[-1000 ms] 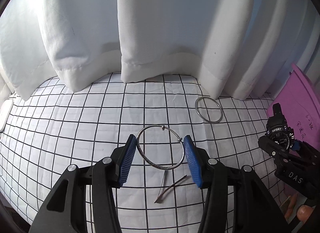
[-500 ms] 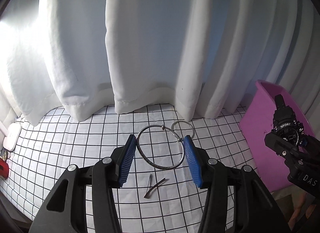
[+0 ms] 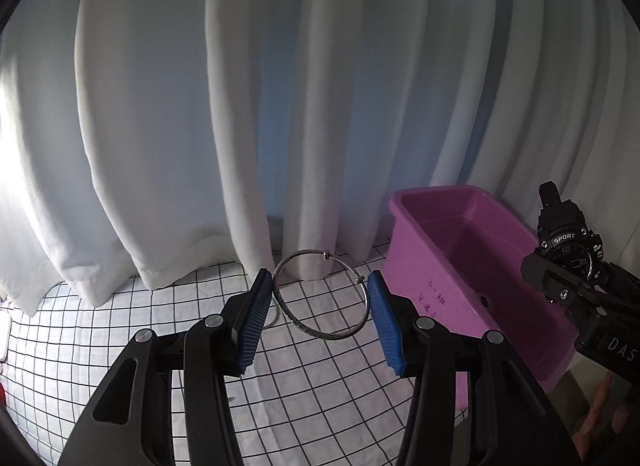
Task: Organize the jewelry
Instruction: 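Lift the hoop ring and black watch with both tools and carry them over the tub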
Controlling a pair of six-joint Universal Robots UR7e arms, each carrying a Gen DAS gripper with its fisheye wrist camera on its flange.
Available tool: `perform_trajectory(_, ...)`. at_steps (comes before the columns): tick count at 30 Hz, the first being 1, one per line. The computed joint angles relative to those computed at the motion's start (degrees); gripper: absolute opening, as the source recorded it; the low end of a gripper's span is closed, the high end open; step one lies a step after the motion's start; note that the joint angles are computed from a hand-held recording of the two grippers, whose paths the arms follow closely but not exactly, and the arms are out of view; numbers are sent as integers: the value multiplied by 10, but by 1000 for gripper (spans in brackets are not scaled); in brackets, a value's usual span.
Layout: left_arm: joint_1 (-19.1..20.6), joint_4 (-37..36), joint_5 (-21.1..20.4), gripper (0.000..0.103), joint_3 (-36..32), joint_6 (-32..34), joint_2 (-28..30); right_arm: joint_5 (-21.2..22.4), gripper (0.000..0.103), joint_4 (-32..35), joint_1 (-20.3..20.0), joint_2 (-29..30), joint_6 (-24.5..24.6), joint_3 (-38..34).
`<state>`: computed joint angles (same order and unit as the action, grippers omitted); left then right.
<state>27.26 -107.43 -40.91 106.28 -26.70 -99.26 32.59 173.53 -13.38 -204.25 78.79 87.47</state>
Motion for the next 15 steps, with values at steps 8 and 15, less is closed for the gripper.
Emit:
perform_trajectory(8, -18, -110, -61, 48, 12, 53, 86, 0, 71, -229, 9, 75, 173, 8)
perform_trajectory(15, -16, -141, -110, 48, 4, 55, 173, 33, 71, -293, -3, 89, 203, 69)
